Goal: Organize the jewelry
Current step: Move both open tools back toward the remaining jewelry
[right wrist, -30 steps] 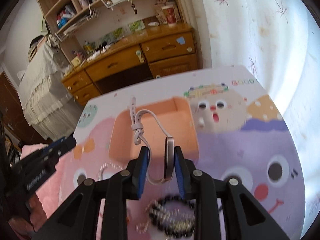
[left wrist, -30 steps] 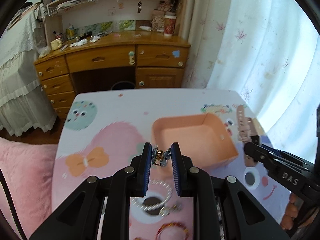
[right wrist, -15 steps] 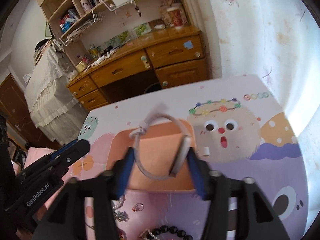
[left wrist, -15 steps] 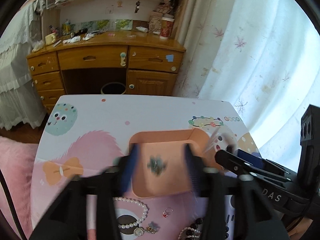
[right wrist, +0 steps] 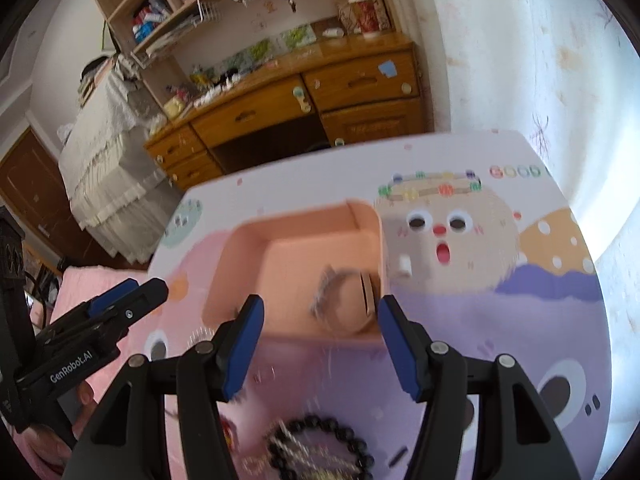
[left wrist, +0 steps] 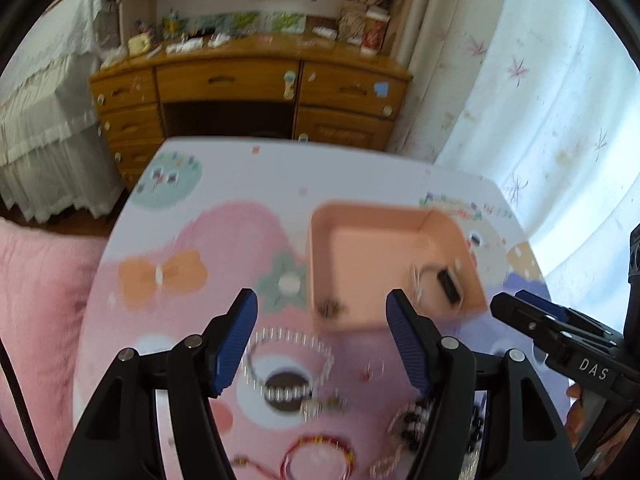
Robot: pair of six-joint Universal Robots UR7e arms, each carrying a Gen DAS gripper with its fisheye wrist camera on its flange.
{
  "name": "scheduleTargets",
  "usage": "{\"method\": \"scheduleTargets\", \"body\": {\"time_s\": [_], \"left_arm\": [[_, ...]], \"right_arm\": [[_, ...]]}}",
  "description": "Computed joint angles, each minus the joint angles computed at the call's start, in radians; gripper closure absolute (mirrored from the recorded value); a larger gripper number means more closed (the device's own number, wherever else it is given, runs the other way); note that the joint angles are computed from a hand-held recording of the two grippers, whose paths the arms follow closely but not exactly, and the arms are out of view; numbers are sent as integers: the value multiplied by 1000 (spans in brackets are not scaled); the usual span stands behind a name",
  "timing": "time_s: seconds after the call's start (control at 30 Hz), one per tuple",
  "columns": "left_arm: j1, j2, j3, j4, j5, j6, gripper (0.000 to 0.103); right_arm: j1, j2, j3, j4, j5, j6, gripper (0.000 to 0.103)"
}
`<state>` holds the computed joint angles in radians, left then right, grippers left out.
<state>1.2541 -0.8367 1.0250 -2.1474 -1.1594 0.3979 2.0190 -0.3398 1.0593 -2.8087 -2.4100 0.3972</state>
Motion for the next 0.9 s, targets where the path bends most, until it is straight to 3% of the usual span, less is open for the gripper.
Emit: {"method": "scheduleTargets", "body": {"time_s": [0.37, 0.57, 0.7, 0.77, 0.9], "left_arm": [[35, -163, 232, 115, 81, -160, 37], [49, -235, 332, 170, 115, -251, 37], [53, -266, 392, 158, 134, -280, 37], [53, -273, 413, 139, 147, -277, 37], [56, -272, 427, 117, 148, -278, 37]], "right_arm": [[41, -115, 272, 31, 11, 120, 43], [63, -140, 344, 102, 30, 164, 43], [74, -130, 347, 186, 38, 180, 43], [86, -110, 307, 302, 12, 186, 43], [104, -81, 268, 364, -20, 120, 41]]}}
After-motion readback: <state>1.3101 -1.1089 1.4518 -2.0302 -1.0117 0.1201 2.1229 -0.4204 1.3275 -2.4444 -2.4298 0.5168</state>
